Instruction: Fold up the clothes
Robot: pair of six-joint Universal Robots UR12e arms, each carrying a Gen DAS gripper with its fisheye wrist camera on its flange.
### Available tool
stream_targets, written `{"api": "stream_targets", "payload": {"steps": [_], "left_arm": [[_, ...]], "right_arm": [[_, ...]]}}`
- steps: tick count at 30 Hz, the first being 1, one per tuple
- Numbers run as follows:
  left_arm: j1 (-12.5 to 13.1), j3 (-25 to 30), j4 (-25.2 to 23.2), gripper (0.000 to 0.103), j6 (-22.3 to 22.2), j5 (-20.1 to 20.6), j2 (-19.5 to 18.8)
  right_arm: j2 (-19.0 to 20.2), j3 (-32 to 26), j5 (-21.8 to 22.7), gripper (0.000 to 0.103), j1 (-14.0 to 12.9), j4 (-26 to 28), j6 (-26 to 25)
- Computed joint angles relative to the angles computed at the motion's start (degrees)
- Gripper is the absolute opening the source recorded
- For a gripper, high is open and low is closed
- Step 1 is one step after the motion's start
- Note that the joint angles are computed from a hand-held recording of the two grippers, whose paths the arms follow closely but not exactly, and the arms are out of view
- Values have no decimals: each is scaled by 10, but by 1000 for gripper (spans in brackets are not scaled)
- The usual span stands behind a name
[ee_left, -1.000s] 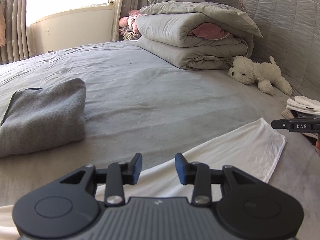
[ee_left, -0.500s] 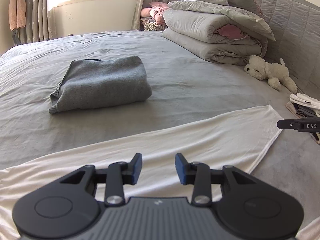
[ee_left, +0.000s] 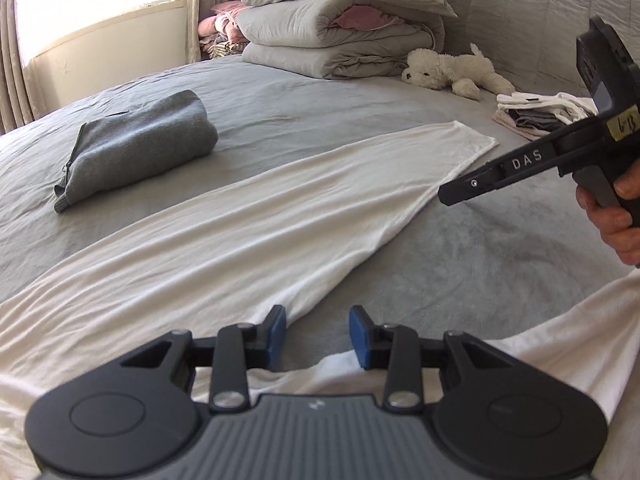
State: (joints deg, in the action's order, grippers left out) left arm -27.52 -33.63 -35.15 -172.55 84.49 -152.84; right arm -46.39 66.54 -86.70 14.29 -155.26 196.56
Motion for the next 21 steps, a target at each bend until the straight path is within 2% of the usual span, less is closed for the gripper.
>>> {"api": "stream_targets", "payload": {"steps": [4, 8, 11, 15, 21], "left_arm": [[-1, 15, -10, 34, 6, 15, -7], [-2, -3, -20, 34, 17, 28, 6], [-1, -22, -24, 34, 11, 39, 19], [-2, -45, -29, 33, -5, 63, 36], [0, -50, -32, 28, -17, 54, 38]], "right_arm": [[2, 3, 20, 35, -3, -9, 46], [8, 2, 39, 37, -5, -28, 75], [16, -3, 50, 30, -7, -43, 100], [26, -15, 59, 14, -5, -48, 108], [26, -15, 64, 12, -2, -50, 107]]}}
